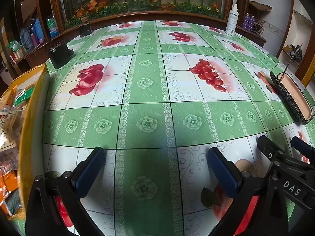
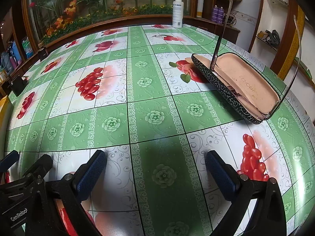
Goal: Organize snacks
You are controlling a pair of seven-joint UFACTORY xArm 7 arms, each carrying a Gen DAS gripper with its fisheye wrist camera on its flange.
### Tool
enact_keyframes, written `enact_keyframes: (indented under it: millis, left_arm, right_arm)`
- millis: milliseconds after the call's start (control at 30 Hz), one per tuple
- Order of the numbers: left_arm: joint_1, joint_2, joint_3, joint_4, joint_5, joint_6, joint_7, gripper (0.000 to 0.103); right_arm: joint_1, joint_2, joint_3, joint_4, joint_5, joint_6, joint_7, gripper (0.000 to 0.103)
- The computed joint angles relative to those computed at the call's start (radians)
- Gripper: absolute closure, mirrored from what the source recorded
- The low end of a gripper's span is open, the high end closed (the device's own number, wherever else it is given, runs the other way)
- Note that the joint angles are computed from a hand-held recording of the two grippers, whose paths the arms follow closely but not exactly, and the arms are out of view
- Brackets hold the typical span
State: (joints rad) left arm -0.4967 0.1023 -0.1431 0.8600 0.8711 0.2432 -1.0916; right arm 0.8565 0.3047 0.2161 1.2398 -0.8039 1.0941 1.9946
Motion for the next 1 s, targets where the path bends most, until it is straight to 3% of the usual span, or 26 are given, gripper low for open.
enact_keyframes:
  millis: [633,1000]
  left_arm:
    - [-0.001,0.0,0.0,0.0,0.0,0.0,0.0,0.0]
    - [-0.006,0.019,0.01,0.014,-0.039,-0.021,0.066,0.0]
  right_arm:
    - [0.001,0.001,0.0,0.001,0.0,0.001,0.0,0.001]
    - [0.001,-0.003,0.003,-0.003,0.006,0.013,0.011,0.001]
